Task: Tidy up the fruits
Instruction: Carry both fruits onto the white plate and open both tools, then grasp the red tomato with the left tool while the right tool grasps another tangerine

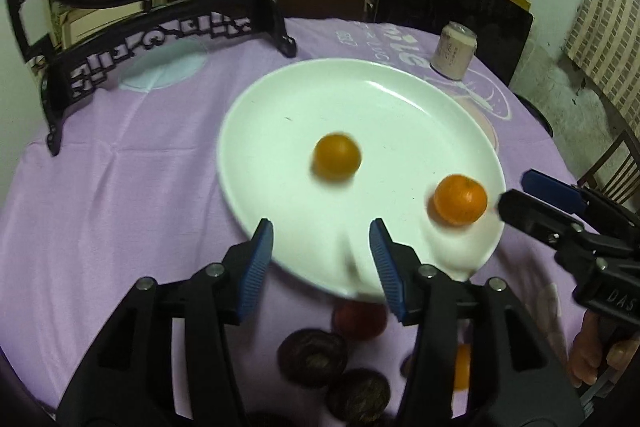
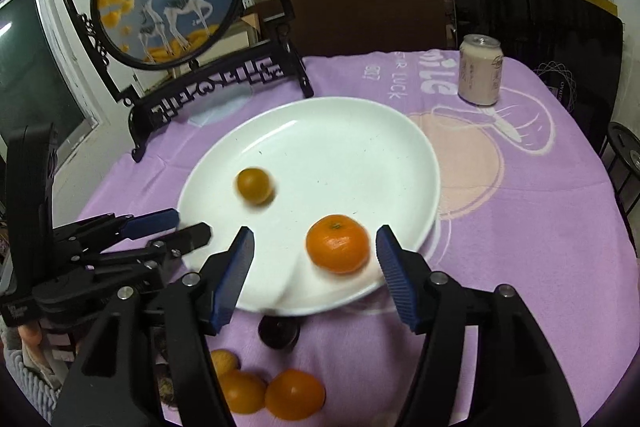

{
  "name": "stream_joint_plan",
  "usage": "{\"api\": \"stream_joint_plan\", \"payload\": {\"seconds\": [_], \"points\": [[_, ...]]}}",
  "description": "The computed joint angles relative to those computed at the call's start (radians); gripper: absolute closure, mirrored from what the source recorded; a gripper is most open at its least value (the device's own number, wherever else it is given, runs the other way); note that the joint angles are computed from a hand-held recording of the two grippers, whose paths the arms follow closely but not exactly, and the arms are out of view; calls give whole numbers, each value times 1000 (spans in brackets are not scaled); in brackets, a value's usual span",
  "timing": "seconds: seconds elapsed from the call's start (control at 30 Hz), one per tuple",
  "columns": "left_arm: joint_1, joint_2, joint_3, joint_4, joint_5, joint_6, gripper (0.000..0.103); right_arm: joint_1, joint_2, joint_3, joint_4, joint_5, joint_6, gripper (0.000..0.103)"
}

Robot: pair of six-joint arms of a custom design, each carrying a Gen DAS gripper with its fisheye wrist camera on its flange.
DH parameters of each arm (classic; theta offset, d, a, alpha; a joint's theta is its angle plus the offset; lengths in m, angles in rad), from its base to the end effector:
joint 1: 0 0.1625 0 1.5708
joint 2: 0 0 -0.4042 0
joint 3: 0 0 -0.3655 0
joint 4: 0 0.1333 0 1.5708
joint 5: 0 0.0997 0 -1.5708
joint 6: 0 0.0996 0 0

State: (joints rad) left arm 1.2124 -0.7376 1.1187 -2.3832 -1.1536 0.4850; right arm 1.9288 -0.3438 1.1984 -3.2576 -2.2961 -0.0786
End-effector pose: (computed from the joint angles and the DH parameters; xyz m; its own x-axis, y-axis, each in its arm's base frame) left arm -0.1064 -0.7792 0.2573 -0.6614 0.5400 -0.5205 0.7087 0.6770 -0.1982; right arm 0.3232 -0.6721 0.0466 -0.8515 0.1471 0.5033 -0.3037 0.6441 -0.7021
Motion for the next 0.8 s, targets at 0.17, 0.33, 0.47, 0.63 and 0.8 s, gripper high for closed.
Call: {"api": "stream_joint_plan", "payload": {"seconds": [0.17, 0.33, 0.47, 0.63, 0.8], "points": [[15, -94, 93, -88, 13, -2, 35, 18, -30, 87, -73, 2, 31, 38], [55, -218, 235, -151, 19, -13, 31, 28, -72, 231, -186, 17, 84, 35], [80, -321, 398, -241, 42, 50, 29, 39, -95, 336, -280, 18, 126, 35], [91, -398, 521, -287, 44, 122, 28, 60, -91, 411, -379, -3, 156, 20], [79, -407, 565, -343, 42, 180, 28, 72, -81, 456, -420, -12, 168, 20]]}}
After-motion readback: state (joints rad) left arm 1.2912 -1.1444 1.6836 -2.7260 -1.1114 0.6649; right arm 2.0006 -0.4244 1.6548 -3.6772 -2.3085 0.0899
